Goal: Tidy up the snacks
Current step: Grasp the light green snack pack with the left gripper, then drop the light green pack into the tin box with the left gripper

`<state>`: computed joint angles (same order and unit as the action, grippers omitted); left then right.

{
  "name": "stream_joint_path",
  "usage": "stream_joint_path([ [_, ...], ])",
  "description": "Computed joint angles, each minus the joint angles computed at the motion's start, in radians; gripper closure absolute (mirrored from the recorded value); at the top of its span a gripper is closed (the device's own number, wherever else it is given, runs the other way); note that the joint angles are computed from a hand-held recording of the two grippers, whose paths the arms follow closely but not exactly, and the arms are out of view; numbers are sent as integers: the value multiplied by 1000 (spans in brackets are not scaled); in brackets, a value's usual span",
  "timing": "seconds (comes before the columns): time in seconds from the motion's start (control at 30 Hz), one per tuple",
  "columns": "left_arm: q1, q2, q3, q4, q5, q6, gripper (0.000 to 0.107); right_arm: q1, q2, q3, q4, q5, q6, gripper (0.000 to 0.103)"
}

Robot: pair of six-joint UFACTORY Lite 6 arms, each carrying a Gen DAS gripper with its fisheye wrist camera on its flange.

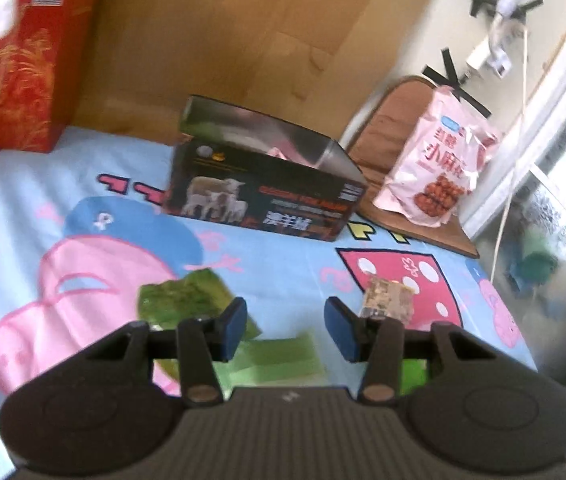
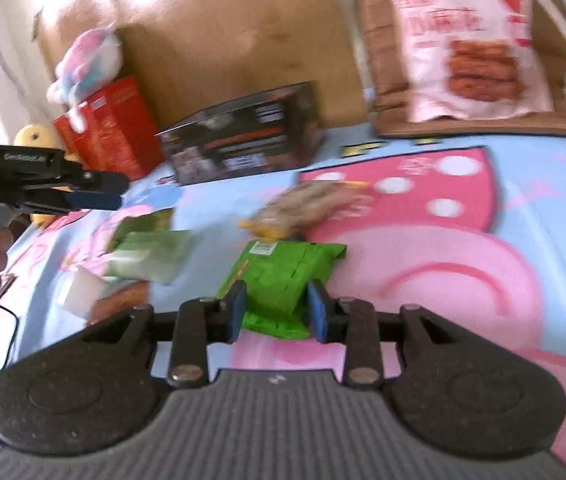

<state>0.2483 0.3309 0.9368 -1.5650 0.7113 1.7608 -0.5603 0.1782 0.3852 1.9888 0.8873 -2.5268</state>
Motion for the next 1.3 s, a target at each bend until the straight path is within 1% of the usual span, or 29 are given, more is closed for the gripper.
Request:
stream_joint_path([
  [0.07,18,-16,-16,-1,-3,4,63,135,-7,3,91,-24,-10,67],
  [0.13,40,-27,-27,6,-9,7,63,271,25,33,166,-32,-25,67],
  [0.2,62,-29,-31,18,-7,4,63,404,8,24,338,-64,-137,66],
  [0.23,72,-28,-33,22,-4,6,63,447,3,20,403,-71,-184,65],
  [0.3,88,-14,-26,31,-1,7,63,475,-10,9,445,-63,-213,65],
  [0.47,103,37,13,55,9,-21,63,403,-59,-17,391,-45,-189,64],
  [0.57,128,52,18,76,40,-29,63,369,-89,-30,304,-19,-134,64],
  [0.67,149,74,36,122,71,-57,60,441,-105,-5,286,-44,-160,62],
  [0.73,157,85,40,133,75,-58,55,519,-66,66,300,-107,-216,61],
  [0.8,159,107,57,155,82,-70,53,577,7,159,312,-164,-274,50],
  [0.87,155,142,83,188,98,-94,52,616,106,277,291,-239,-281,43],
  [0.9,150,167,100,205,104,-106,52,626,159,340,265,-279,-259,40],
  [0.97,134,213,127,224,99,-127,56,632,229,408,236,-297,-259,36],
  [1.0,132,223,120,202,102,-101,57,642,250,430,228,-313,-263,35],
  [1.03,127,222,113,188,99,-83,61,650,261,436,237,-309,-278,35],
  [1.07,119,216,106,177,87,-71,64,656,265,434,237,-301,-281,38],
  [1.1,112,208,100,169,71,-62,67,662,268,430,238,-289,-282,44],
  [1.17,111,197,95,170,63,-61,70,667,270,427,231,-271,-258,48],
  [1.3,134,126,70,197,102,-83,73,671,213,351,316,-229,-335,55],
])
